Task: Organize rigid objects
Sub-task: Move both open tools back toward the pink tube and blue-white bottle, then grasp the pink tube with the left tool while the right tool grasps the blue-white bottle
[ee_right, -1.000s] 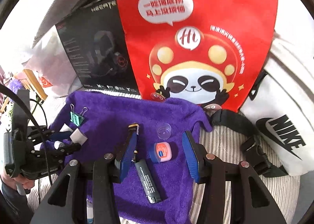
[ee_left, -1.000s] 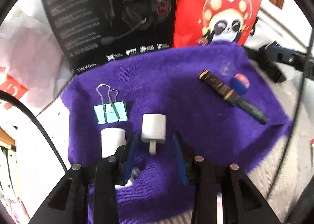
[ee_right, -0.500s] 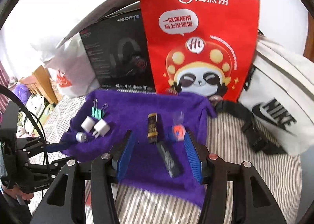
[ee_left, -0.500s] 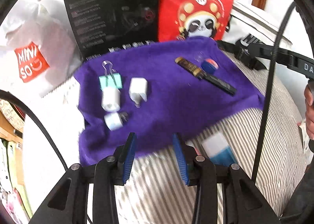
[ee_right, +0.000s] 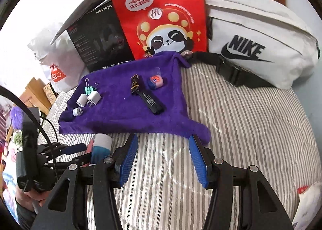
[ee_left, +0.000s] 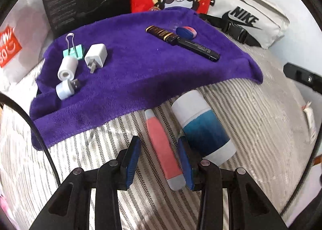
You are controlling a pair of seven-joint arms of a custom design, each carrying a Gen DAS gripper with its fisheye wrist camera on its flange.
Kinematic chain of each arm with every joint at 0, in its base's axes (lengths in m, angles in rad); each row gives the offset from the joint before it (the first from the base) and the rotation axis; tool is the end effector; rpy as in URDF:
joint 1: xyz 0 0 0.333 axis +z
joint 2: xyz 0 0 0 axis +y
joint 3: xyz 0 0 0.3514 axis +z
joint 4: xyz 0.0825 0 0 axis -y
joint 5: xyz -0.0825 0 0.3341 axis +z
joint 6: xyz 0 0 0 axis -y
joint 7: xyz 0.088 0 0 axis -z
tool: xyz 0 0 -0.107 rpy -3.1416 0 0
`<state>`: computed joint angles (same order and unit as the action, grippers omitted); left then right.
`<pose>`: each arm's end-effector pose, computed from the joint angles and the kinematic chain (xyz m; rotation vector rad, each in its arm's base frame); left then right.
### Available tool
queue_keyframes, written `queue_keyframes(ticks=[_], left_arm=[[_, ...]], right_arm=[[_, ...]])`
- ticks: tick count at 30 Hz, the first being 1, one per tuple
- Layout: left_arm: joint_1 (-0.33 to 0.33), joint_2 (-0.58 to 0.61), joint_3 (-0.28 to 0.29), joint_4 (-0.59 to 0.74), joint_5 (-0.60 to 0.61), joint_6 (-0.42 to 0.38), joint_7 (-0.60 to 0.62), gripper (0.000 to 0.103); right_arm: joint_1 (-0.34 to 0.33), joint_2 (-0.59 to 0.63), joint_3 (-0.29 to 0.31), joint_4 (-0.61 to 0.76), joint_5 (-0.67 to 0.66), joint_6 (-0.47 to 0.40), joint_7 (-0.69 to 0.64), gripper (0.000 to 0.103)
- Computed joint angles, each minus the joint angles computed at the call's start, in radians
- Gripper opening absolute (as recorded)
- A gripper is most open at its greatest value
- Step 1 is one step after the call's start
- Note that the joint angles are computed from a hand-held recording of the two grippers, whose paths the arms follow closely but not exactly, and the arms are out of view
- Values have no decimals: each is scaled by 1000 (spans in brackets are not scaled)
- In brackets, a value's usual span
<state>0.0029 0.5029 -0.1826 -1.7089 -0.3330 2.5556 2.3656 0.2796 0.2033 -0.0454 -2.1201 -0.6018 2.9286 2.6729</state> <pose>0.6700 -0.0958 0.3999 -1.2427 2.6363 -0.6437 0.5531 0.1705 0.4461 -1.5063 2.0700 -0.4929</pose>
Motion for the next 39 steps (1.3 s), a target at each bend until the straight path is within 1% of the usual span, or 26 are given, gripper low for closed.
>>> queue_keyframes(ticks=[1,2,4,7,10,11,12,13,17,22,23,24,26,27,29,31,33,34,39], left_arm=[[-12,-8,12,-18,18,28,-6,40],[-11,-15,14,-31,21,43,-5,40],[-8,-20,22,-36,31,45,-16,40],[8,-15,14,-24,19,28,-18,40],[2,-11,12,-23,24,45,-17,39],[3,-9,8,-20,23,44,-13,34],[14,-6,-4,-10,11,20,1,21],[20,-9,-11,-12,1,10,12,17],[12,-14,-5,-26,0,30,23,17],[23,-2,-10,1,-22,-6,25,17],[19,-3,-2,-1,-19,1,18,17],[8,-8,18,-13,0,27,0,17],[4,-9,40,-19,27,51,-22,17],[7,-8,47,-17,34,56,-36,17],[21,-4,59,-9,43,61,-57,17],[30,4,75,0,55,73,-91,17],[45,15,82,17,64,60,-117,17],[68,20,66,24,47,53,-105,17],[106,28,45,35,19,36,-93,17]], right_arm=[[10,-2,-11,-3,-21,-8,21,53],[10,-3,-11,-4,-25,-17,24,53],[13,-6,-12,-8,-39,-31,39,53],[4,-7,-6,-19,-45,-16,42,53],[-4,1,5,-17,-26,-16,21,53],[-6,6,10,-14,-17,-14,10,53],[-6,11,14,-12,-8,-15,-4,53],[-5,14,17,-9,0,-18,-15,53],[-1,30,27,1,27,-21,-61,53],[1,60,44,21,93,-12,-128,53],[-1,68,51,27,111,-10,-147,53],[0,74,56,32,126,-7,-164,53],[6,91,63,46,151,0,-191,53],[2,102,77,52,174,9,-217,53],[-17,124,114,69,234,14,-282,53],[-9,147,125,94,267,13,-322,53],[-1,173,137,126,299,4,-359,53],[3,187,143,143,312,-1,-376,53],[26,249,154,228,366,-32,-432,53]])
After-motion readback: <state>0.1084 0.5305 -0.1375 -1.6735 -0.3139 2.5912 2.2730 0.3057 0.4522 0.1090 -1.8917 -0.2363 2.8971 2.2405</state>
